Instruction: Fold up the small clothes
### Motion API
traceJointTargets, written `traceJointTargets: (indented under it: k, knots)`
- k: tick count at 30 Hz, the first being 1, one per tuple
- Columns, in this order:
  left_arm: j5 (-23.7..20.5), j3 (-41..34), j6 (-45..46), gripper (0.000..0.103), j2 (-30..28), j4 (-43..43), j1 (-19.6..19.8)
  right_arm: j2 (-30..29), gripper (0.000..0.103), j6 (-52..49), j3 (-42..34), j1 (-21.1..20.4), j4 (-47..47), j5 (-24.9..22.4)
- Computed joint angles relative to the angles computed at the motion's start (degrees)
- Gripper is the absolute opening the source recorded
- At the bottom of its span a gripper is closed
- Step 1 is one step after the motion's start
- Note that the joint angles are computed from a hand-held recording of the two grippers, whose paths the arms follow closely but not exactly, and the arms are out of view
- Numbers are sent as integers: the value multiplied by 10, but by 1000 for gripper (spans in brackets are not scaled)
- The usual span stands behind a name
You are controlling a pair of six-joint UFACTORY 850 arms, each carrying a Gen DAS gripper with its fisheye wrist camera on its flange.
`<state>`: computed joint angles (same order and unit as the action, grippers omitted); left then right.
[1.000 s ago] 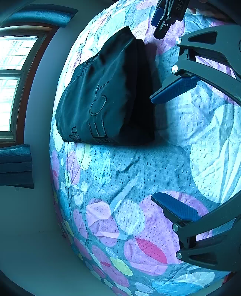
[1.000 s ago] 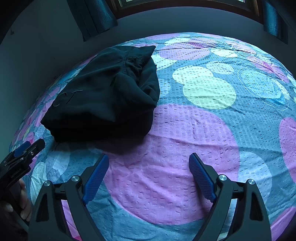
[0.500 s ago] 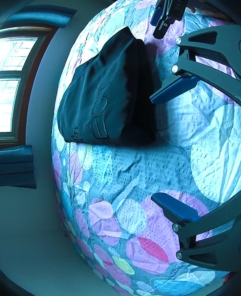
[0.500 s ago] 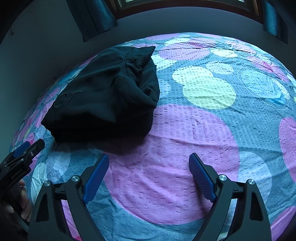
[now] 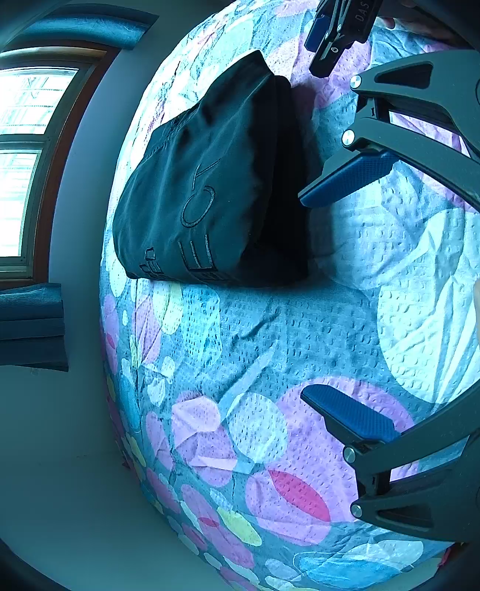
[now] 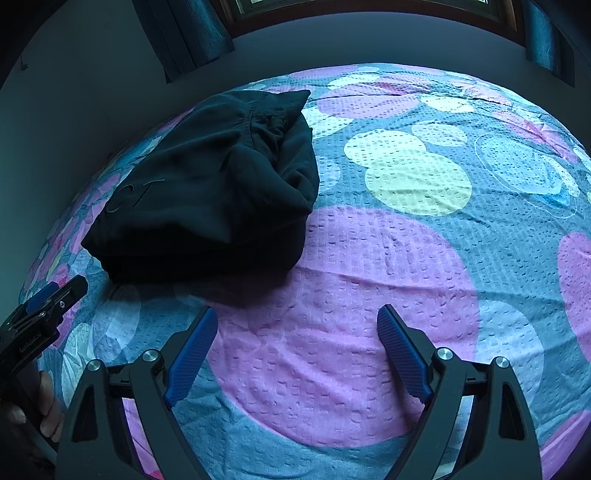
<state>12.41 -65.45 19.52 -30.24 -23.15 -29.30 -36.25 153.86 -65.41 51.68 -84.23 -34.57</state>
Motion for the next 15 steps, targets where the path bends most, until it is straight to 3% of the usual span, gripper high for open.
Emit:
traceJointTargets:
  k: [15]
  knots:
    - [3, 2, 9, 96, 2, -10, -5, -3, 87, -5, -4, 1, 5, 2]
